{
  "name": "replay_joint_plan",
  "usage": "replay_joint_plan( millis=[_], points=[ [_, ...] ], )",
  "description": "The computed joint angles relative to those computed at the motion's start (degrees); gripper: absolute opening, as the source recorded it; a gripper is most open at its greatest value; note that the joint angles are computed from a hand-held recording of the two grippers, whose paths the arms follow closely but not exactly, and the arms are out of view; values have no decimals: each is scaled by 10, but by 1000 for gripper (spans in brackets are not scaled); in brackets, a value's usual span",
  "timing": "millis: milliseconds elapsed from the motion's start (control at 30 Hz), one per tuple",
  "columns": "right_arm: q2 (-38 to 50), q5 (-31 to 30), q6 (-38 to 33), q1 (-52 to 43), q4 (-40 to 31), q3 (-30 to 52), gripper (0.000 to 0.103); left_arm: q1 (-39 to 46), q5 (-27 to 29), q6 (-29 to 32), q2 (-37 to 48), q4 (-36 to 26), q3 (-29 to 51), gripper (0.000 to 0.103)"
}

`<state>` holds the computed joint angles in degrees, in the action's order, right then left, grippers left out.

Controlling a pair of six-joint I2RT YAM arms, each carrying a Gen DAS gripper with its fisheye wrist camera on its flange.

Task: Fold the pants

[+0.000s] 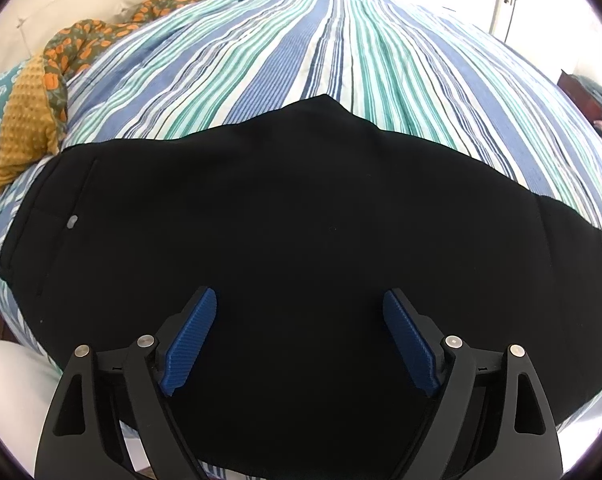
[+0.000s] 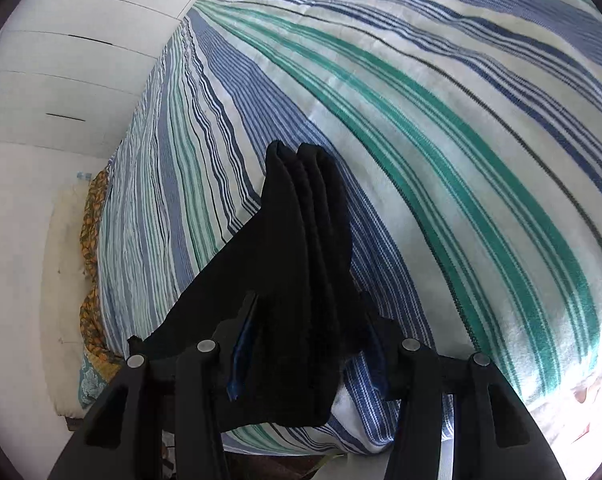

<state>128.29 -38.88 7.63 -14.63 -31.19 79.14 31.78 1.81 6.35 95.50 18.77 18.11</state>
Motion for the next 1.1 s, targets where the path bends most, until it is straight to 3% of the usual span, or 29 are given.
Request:
replay_joint_plan(
  millis=[133,333,567,767,833,933,967,1033,1100],
  points=[
    [36,-42,7,-13,-26,29,47,8,8,7,-1,1,-2,87],
    [30,-24,16,0,-11,21,47,8,8,7,1,1,0,88],
    [55,-19,-16,-18,-71,83,48,4,-1,11,11,23,-6,90],
    [97,-117,6,-40,-52,117,50,0,-8,10,16,30,-6,92],
    [111,-74,-13,-25,-84,140,44,1,-9,12,17,33,-7,92],
    [104,-25,-50,-9,-116,154,25,3,-7,12,15,27,-5,92],
    [97,-28,-59,-7,-122,152,19,4,-7,11,13,23,-4,92],
    [70,-37,-69,-2,-127,139,17,5,-4,8,6,13,-3,92],
    [32,-93,-64,0,-116,107,17,7,2,4,0,4,-1,92]
  ],
)
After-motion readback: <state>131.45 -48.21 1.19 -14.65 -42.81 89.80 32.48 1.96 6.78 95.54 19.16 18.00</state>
